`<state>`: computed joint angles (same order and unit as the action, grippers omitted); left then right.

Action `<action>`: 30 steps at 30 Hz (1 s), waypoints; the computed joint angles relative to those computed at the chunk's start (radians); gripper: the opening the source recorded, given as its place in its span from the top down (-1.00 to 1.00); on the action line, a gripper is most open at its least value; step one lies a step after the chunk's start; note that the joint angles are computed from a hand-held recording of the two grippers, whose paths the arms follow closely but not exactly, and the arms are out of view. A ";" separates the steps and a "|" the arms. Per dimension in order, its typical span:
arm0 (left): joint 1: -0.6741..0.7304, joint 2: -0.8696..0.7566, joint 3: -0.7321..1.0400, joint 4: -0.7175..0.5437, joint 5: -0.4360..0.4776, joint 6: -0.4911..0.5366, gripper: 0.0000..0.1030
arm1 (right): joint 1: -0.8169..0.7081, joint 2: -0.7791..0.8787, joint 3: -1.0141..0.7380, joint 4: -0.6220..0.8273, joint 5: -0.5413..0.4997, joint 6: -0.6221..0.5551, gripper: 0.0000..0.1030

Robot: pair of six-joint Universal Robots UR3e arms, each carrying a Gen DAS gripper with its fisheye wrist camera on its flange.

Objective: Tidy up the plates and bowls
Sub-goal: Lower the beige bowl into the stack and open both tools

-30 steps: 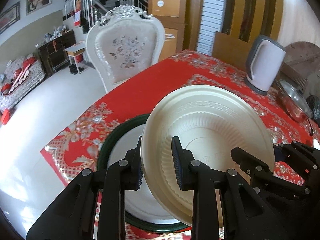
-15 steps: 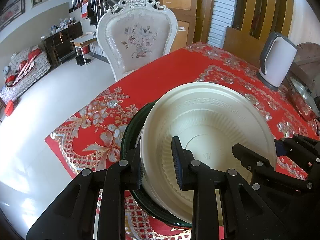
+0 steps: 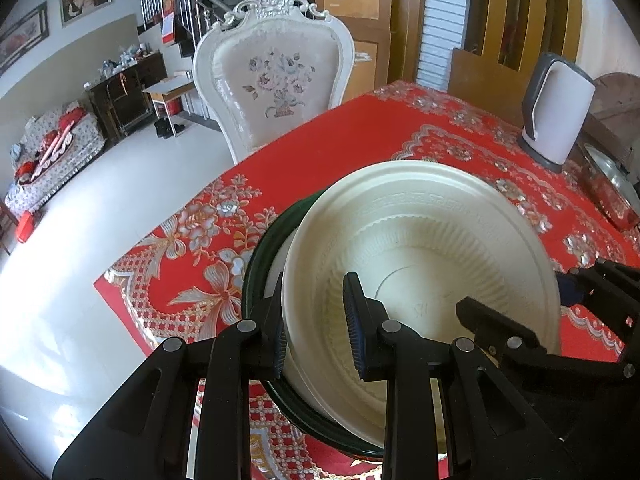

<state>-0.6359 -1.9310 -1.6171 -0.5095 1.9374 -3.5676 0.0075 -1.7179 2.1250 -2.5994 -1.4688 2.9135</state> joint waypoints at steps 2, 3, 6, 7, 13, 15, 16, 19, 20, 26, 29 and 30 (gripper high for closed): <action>0.001 0.004 -0.003 0.006 0.001 0.001 0.51 | 0.002 -0.002 0.000 0.000 -0.002 0.001 0.08; 0.000 0.004 -0.002 0.009 0.003 0.003 0.51 | 0.003 -0.004 0.002 -0.002 -0.002 0.002 0.08; -0.006 -0.001 0.001 0.018 0.024 0.006 0.51 | -0.013 -0.023 0.012 0.003 0.019 0.002 0.07; -0.005 0.003 -0.005 0.024 0.024 0.006 0.51 | -0.020 -0.030 0.015 0.005 0.028 0.002 0.06; -0.006 0.008 -0.007 0.038 0.038 0.014 0.51 | -0.066 -0.054 0.020 0.042 0.088 0.003 -0.05; -0.004 0.015 -0.016 0.052 0.033 0.016 0.51 | -0.065 -0.067 0.028 0.037 0.082 0.005 -0.05; -0.005 0.017 -0.019 0.059 0.034 0.016 0.51 | -0.074 -0.082 0.035 0.044 0.093 0.001 -0.05; -0.016 0.015 -0.010 0.064 0.045 0.017 0.51 | -0.106 -0.128 0.051 0.059 0.117 -0.007 -0.05; -0.020 0.014 -0.005 0.063 0.046 0.018 0.51 | -0.118 -0.143 0.058 0.062 0.125 -0.009 -0.05; -0.052 -0.003 0.045 0.051 0.057 0.023 0.48 | -0.217 -0.242 0.102 0.101 0.187 -0.029 -0.10; -0.075 -0.019 0.077 0.052 0.063 0.025 0.48 | -0.277 -0.299 0.123 0.139 0.222 -0.051 -0.10; -0.082 -0.027 0.091 0.051 0.059 0.027 0.48 | -0.300 -0.321 0.130 0.156 0.234 -0.060 -0.10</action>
<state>-0.7181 -1.9581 -1.5258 -0.4584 1.9968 -3.5408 -0.2929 -2.0393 2.2551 -2.4437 -1.2350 2.8533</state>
